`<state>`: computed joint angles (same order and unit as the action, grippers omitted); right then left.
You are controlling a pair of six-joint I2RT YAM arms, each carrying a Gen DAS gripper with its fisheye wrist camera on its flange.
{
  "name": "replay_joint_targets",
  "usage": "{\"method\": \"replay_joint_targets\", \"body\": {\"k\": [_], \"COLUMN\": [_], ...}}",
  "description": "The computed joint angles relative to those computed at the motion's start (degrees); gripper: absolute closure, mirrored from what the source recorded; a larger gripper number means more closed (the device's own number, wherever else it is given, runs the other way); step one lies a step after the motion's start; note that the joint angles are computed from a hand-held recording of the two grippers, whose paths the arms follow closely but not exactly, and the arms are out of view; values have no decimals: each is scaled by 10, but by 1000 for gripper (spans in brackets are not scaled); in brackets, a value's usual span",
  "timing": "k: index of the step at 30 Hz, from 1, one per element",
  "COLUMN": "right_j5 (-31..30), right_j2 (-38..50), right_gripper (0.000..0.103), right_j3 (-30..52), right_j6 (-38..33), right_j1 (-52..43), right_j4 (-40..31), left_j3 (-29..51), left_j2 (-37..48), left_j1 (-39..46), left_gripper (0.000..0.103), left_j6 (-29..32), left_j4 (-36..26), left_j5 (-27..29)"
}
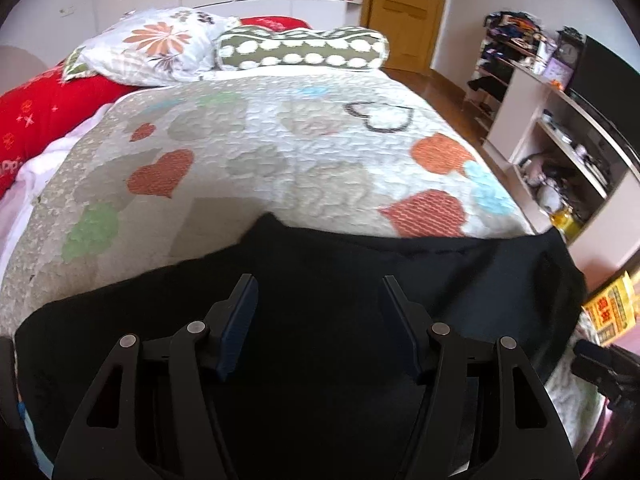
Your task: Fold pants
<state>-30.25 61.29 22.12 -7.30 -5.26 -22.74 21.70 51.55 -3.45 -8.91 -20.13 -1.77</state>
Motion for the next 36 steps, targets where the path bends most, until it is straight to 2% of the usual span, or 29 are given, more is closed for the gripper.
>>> {"method": "replay_joint_targets", "body": {"k": [2,4,6,12,19,24,27,28,30,32,34,36], "right_j5": [-11,-27,-36,-51,-90,-88,-72,-64,-50,-84,-123,-115], "right_j2": [8,24,39,76,129,152,162,165,175,201,211,174], "right_gripper": [41,38,37,33,27,24,24,27,43,66,79,82], "right_j3": [-3,-3,-7,-11,-2,-9,-6,-4,-2,4,6,-1], "right_j6": [-5,-8,-5,17,32,74,91,98,121,141,153,160], "right_j1": [-15,-27,-32,-31,-46,-35,-21,-15,-10,-27,-42,-31], "right_j4": [6,14,34,92,135,195,213,220,241,268,279,273], "left_j3": [3,12,24,88,203,299,300,295,284,269,261,243], "left_j2": [3,27,63,201,353,478,491,490,486,474,461,432], "left_j1": [-18,-30,-55,-165,-243,-276,-278,-270,-259,-252,-245,-230], "left_gripper": [40,38,34,34,34,34,32,32,32,33,33,33], "left_j6": [-2,-3,-9,-11,54,64,69,68,59,46,33,13], "left_j4": [2,8,24,76,93,82,104,110,122,134,134,132], "left_j5": [16,55,68,27,29,2,-1,12,32,43,48,56]}}
